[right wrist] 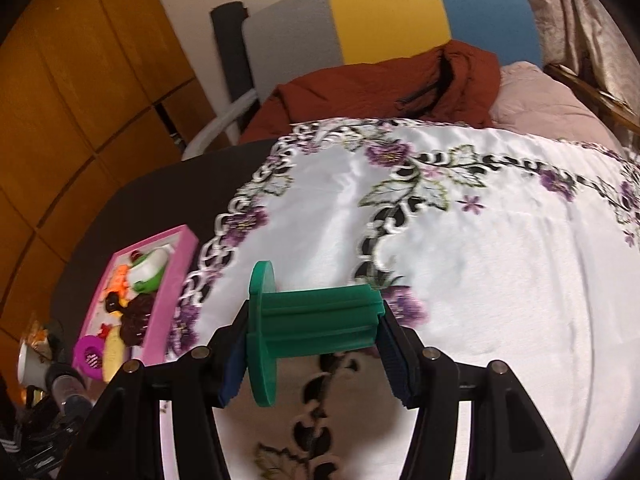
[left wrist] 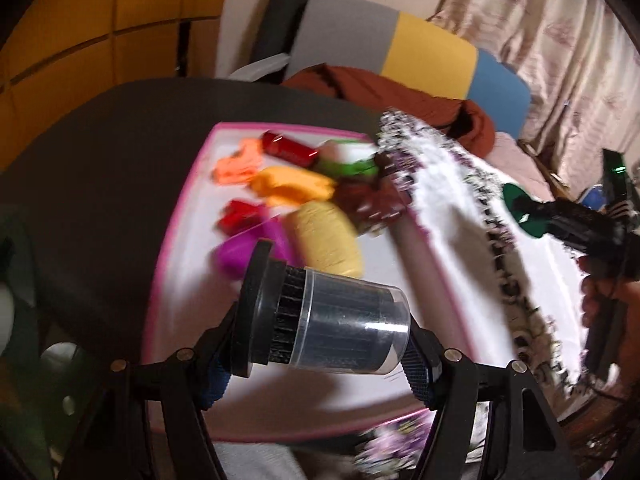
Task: Organize rigid objects
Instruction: 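Carry the clear cylinder into the tray and open the left gripper, then carry the green stand into the tray and open the right gripper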
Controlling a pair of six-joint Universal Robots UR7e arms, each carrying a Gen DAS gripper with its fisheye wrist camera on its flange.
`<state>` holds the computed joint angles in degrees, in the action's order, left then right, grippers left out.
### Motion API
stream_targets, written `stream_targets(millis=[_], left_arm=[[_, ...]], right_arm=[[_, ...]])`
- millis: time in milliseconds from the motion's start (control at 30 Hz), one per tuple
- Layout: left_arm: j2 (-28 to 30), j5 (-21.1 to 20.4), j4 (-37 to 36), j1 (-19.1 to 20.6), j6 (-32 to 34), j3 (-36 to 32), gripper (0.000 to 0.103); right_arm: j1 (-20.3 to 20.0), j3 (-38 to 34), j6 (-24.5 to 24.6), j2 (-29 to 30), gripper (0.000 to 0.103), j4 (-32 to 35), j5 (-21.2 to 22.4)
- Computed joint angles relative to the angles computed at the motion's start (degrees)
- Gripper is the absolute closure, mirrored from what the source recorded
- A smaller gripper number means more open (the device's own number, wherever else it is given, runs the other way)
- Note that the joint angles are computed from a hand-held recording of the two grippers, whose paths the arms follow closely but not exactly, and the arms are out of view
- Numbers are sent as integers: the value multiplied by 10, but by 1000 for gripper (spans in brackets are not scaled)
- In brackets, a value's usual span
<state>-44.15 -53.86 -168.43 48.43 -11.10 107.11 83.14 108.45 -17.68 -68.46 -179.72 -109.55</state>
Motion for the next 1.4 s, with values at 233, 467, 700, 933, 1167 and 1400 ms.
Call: stream_targets(millis=[233,467,700,933,1167,1400], left_arm=[[-14,6,-3,14,-18,17,31],[-14,24,-32,4,-1,22,8],[-24,17,-48,3,-1,31,2],[-36,25,-75,-2,11,44,0],[-43,38,-72,0,3,44,0],[-52,43,-76,1,3,44,0]], right_arm=[[4,10,-16,1,45,-1,33],[3,25,-37,-7,45,5,96],[20,49,-93,-6,45,0,141],[37,79,-105,2,45,-1,159],[59,87,-111,19,45,5,143],[80,80,-118,35,45,12,121]])
